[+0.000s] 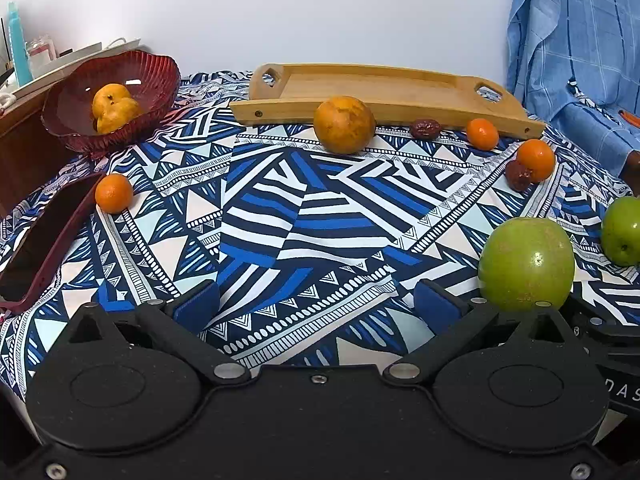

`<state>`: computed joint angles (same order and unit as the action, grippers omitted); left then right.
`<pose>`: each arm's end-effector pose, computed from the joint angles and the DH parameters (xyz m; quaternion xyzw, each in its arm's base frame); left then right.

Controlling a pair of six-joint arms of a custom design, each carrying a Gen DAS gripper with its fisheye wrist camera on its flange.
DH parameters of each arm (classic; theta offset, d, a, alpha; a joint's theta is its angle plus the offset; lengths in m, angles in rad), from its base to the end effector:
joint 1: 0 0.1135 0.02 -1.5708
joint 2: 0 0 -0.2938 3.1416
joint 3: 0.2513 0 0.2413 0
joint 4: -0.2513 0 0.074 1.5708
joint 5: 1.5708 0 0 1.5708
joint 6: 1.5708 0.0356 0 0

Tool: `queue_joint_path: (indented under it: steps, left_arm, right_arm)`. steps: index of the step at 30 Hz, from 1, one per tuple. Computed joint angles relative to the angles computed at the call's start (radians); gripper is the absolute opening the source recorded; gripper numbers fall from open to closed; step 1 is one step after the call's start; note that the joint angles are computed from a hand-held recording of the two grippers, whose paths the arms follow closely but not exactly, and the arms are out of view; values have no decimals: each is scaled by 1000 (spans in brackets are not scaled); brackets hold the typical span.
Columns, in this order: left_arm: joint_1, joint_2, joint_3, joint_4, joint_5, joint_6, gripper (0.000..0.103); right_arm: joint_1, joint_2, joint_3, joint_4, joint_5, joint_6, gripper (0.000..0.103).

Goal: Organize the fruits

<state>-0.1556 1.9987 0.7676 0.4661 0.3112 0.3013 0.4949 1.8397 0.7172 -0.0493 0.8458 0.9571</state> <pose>0.3482 -0.0657 0.1057 0.2650 0.8714 -0.1140 0.3967 0.2690 0.1149 0.1222 0.2839 0.8514 -0.1809 0.4022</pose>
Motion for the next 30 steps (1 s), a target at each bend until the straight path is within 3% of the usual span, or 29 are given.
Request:
queue_joint_path:
  steps: [9, 17, 24, 30]
  left_arm:
    - [-33, -24, -6, -13, -67, -17, 103]
    - [-14, -70, -37, -13, -28, -34, 103]
    - [-7, -163, -88, -35, 80, -36, 103]
    - [-63, -205, -97, -70, 84, -91, 103]
  right_arm:
    - [-33, -51, -34, 44, -62, -70, 103]
    - [-58, -196, -194, 211, -114, -140, 103]
    - [-106, -332, -293, 260, -106, -155, 103]
    - [-203, -353, -354, 378, -163, -266, 103]
